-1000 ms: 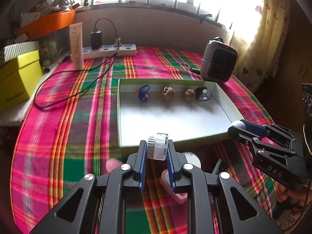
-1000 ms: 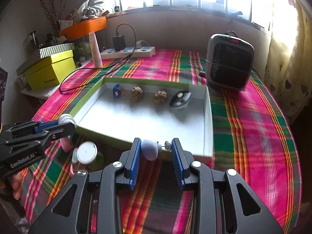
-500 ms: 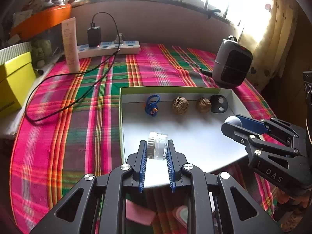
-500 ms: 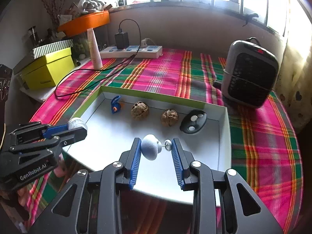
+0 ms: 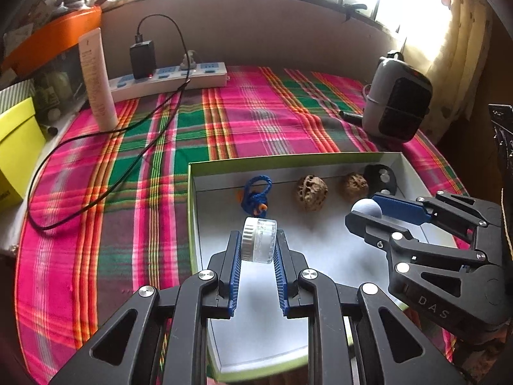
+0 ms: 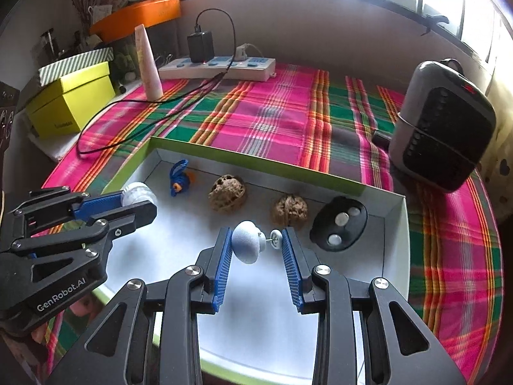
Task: Organize objects
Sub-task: 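Lift and carry white jar and white knob over the box, then open left tool releasing white jar while right tool releases white knob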
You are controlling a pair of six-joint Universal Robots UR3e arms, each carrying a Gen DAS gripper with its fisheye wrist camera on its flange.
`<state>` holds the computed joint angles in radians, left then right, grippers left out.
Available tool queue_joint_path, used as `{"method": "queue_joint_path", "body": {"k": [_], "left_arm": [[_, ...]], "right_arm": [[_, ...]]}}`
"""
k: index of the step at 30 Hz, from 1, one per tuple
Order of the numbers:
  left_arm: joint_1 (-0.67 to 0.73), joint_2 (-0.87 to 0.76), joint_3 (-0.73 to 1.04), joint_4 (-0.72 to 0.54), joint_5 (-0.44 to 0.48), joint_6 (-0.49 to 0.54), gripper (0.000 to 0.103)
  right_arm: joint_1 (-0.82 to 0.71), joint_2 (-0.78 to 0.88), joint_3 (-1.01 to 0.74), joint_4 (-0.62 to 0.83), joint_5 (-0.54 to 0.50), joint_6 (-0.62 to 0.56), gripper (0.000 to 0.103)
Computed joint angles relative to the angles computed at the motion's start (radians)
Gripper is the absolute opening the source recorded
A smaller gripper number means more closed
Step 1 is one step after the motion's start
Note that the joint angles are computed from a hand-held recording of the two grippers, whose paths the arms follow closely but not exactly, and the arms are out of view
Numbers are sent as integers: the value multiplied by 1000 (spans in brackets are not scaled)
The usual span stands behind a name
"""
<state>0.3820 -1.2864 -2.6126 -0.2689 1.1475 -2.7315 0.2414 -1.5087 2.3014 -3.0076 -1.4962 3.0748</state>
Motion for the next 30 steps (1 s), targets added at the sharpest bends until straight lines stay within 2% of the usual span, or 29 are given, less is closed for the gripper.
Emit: {"method": "queue_joint_path", "body": {"k": [15,30], "left_arm": [[-67,-149,61,96,50,-27,18],[-84,-183,78,123,71,-34,18]], "right_arm": [[46,96,-82,-2,-37,-10,33],[50,123,-88,-14,-51,-17,33]]}}
